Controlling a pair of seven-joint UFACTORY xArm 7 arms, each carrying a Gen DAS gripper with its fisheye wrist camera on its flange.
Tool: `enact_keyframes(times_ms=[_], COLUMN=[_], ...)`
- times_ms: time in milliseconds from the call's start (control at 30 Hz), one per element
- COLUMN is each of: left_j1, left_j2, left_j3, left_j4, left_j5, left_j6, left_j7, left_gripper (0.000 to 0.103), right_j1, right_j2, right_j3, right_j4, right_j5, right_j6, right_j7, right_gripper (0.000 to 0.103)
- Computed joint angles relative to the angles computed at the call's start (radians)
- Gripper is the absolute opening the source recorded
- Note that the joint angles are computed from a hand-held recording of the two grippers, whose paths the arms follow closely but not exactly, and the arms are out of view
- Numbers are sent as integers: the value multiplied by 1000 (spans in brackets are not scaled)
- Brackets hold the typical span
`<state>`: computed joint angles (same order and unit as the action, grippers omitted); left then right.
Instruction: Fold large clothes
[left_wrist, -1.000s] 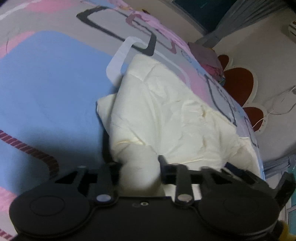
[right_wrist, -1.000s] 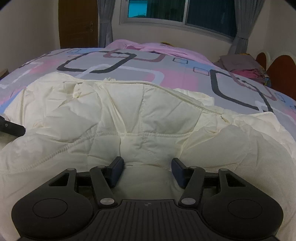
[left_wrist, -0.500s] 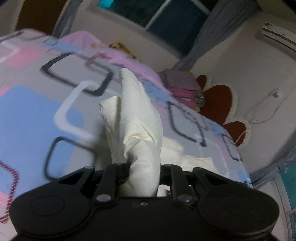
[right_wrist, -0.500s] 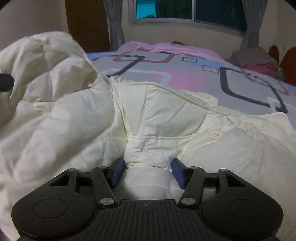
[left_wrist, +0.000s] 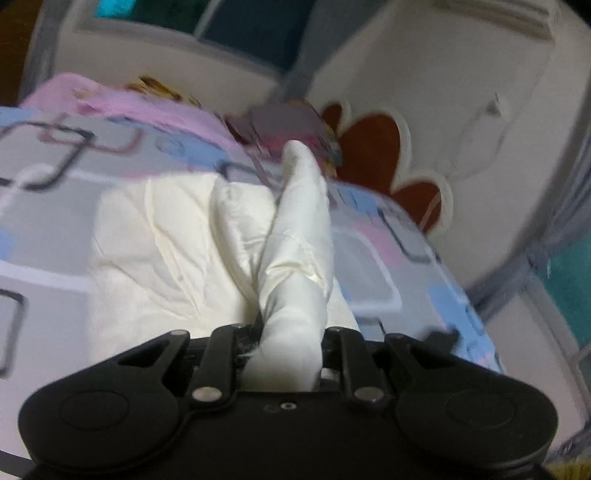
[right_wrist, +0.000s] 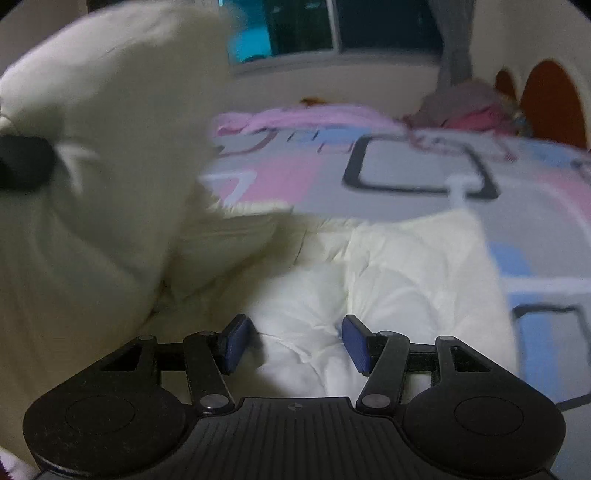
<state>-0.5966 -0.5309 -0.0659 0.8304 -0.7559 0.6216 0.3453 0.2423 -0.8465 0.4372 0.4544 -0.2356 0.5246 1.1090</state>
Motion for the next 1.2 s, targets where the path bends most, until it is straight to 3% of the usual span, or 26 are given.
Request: enact_keyframes(times_ms=[100,200,433,500,533,567,600,633,833,933,967,1067,1200], left_j1=[-32,-60,-74,-79,-84,-88,-88,-91,-90,-74,-89,-169,-213], left_j2=[42,73,130,147,151,155,160,162,196,221,213,194,150], left_j3=[-39,-43,-113,-126,-126,-128,-135,-141,-203,-227,-210,-130,-59], left_j4=[-19,-22,-34,-34,-38,-43,-41,-47,-65,-50,-41,-19,6], left_j5=[-34,-70,3,25,33,43,60,72,212,329,338,258,100], left_j6=[-63,-93,-146,-172,-185,-199,-208,-226,-351,-345,-320,-269,-189], left_j7=[-6,-13,-59,-89,-93,-98,-115,-129,-280,-362,-359,-268,-158], left_gripper=[17,17,17,18,18,18,18,18,15,20,28,60,73], right_j1=[61,109,64,26,44,59,70,76,30,57,59,49,18], right_j2=[-71,-253,-592,-627,-621,-640,-654,-638,-478,-552,-587,-645,-670], right_j3=[-92,-143,-95,-59,-77,-102,-120,-136,-125,-135,-135,-118,-112], right_j4=[-70,-138,-143,-134,-146,-178,-208,-228,-209,-189,-176,-141,-88], right_j5=[31,82,122,138,144,183,214,233,227,213,209,215,211], right_j6=[-31,69,400,505,516,489,448,396,259,379,423,493,531], right_j7=[-69,-119,-123,-138,-117,-95,-79,-81,-132,-110,-113,-103,-120], right_gripper=[53,47,47,47,47,46,37,21,19,20,20,20,20])
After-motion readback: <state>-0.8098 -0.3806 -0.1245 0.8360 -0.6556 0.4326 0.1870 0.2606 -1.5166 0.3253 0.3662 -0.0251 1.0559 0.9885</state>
